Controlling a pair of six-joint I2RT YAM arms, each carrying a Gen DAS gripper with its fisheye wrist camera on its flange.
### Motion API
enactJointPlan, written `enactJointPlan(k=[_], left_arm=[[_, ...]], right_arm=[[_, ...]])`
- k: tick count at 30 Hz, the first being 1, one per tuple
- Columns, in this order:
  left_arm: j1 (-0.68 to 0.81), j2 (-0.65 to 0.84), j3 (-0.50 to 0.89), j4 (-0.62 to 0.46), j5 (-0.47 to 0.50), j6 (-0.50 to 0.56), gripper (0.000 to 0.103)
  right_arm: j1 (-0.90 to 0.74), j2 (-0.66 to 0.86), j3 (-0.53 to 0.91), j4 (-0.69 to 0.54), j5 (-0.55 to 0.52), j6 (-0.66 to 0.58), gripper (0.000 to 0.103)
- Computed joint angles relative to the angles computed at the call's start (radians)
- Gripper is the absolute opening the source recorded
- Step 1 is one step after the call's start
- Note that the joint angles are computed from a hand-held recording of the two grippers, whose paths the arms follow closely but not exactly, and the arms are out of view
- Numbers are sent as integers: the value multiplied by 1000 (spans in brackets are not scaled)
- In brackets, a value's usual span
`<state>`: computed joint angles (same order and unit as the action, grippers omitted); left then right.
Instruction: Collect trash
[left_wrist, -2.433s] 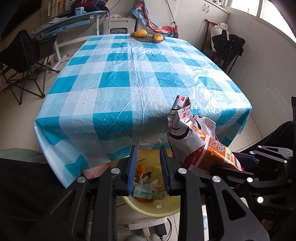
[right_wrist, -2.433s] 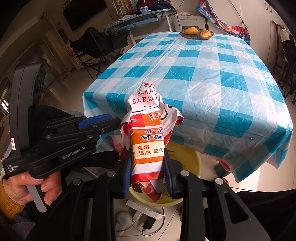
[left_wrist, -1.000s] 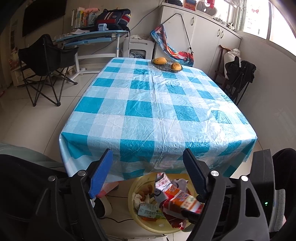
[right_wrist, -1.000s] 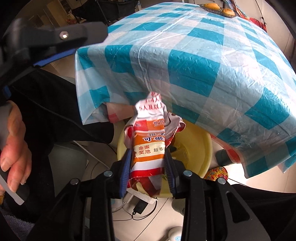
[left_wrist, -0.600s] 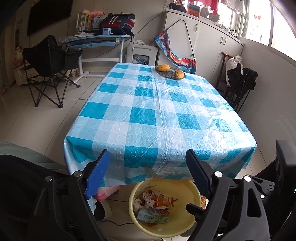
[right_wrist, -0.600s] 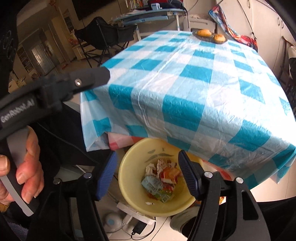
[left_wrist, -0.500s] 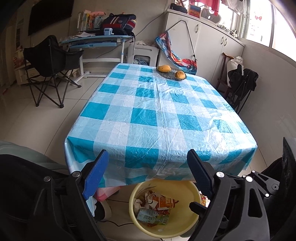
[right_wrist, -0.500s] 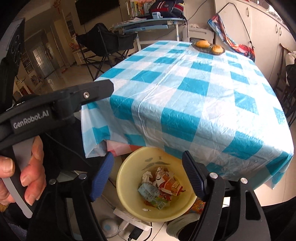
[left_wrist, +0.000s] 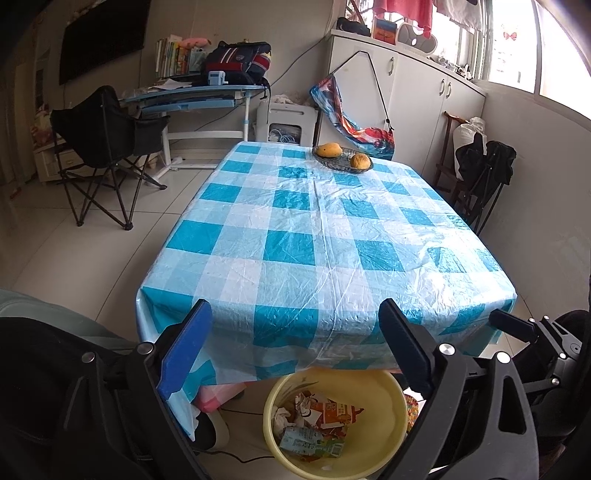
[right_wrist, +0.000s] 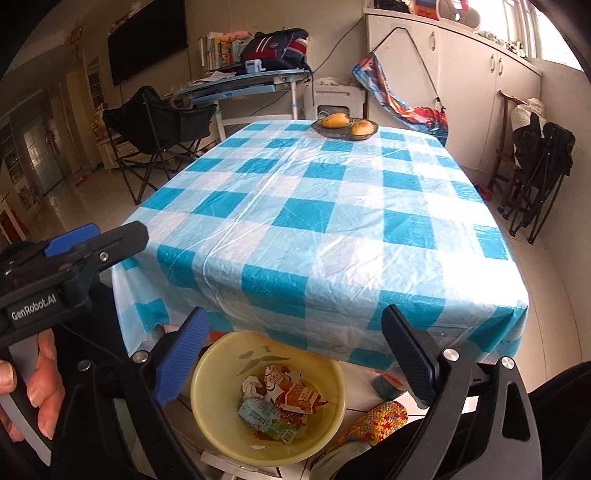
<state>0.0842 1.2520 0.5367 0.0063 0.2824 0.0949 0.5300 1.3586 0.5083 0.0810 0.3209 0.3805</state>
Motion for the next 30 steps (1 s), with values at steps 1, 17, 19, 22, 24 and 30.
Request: enactJointPlan(k=[1,17,19,22,24,30], left_arm=[[-1,-3,-2,4,-2,1,88],[-14,-40,-28,35,-21,9,91],[-16,-39,-28,34,-24,8,91],[-19,-35,-28,32,-29,11,91],[-21,-29,-26,32,-32,12,91],[-21,-22,-24,32,-36,13,93]], right_arm=[[1,-20,-11,7,19,3,90],[6,-85,-43,52,104,-20,94],[8,-85,-44,52,105,-19,94],[7,-84,-44,52,101,-21,94],[5,-78,-41,49,96,-20,94],[4,-74,-39,45,92,-19,95]])
